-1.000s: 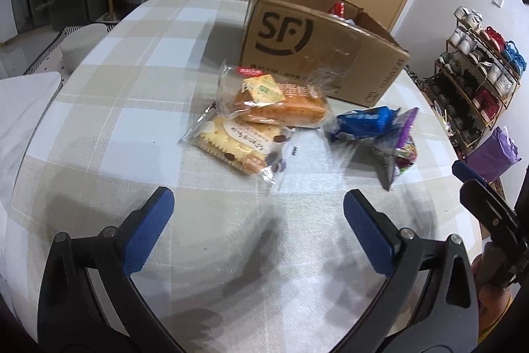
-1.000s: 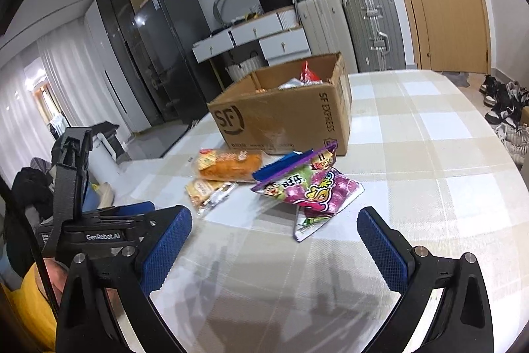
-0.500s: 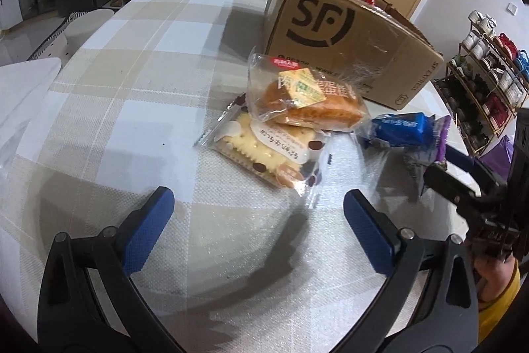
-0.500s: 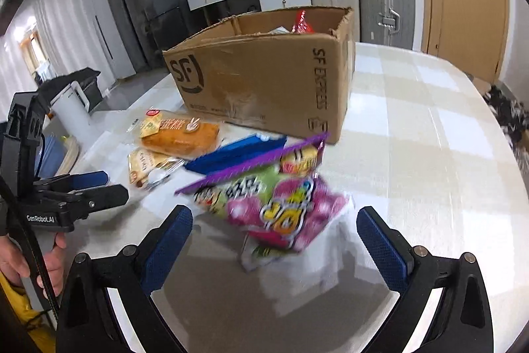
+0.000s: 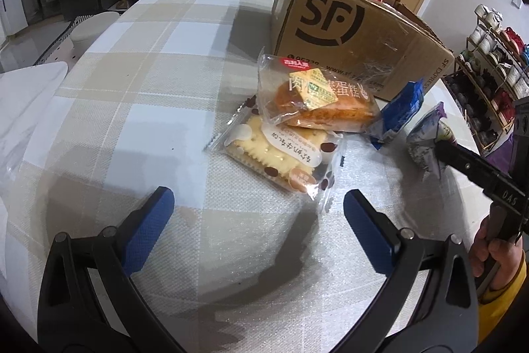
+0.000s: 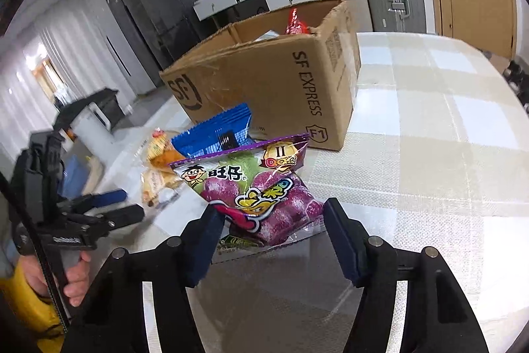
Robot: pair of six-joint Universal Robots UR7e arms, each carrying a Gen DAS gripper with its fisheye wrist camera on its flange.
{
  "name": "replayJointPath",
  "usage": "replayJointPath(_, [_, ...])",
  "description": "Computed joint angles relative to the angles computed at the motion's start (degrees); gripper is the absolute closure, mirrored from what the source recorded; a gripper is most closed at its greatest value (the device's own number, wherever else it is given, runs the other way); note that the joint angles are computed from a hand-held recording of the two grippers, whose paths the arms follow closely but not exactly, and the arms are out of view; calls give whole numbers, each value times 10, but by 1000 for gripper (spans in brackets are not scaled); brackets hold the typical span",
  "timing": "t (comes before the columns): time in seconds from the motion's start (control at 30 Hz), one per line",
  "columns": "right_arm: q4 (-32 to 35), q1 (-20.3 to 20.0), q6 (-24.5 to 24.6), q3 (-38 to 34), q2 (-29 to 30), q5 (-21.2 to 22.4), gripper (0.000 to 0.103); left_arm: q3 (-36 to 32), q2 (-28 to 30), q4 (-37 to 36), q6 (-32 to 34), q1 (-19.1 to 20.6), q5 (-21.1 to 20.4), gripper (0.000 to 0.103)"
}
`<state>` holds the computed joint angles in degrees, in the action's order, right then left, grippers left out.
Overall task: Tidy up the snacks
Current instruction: 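Grasp the purple Wangzai candy bag with the right gripper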
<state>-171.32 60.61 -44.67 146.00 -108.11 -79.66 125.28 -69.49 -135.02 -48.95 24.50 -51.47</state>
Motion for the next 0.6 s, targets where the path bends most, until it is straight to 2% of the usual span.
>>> replayJointPath(0.13, [33, -25, 3, -3, -16, 40, 44, -3, -4, 21, -10, -4, 7, 1])
replayJointPath(0.27, [35, -18, 3, -4, -13, 33, 44, -7, -7, 40, -18, -14, 11, 1])
replayJointPath(0.33, [24, -4, -2, -4, -5, 13, 44, -7, -9, 45, -21, -18, 12, 1])
replayJointPath(0.43, [-16, 32, -12, 0, 19, -41, 37, -7, -11, 52, -26, -24, 12, 1])
replayJointPath(0.6, [-93, 91, -45, 0, 66, -119, 36, -4, -16, 59, -33, -32, 7, 1])
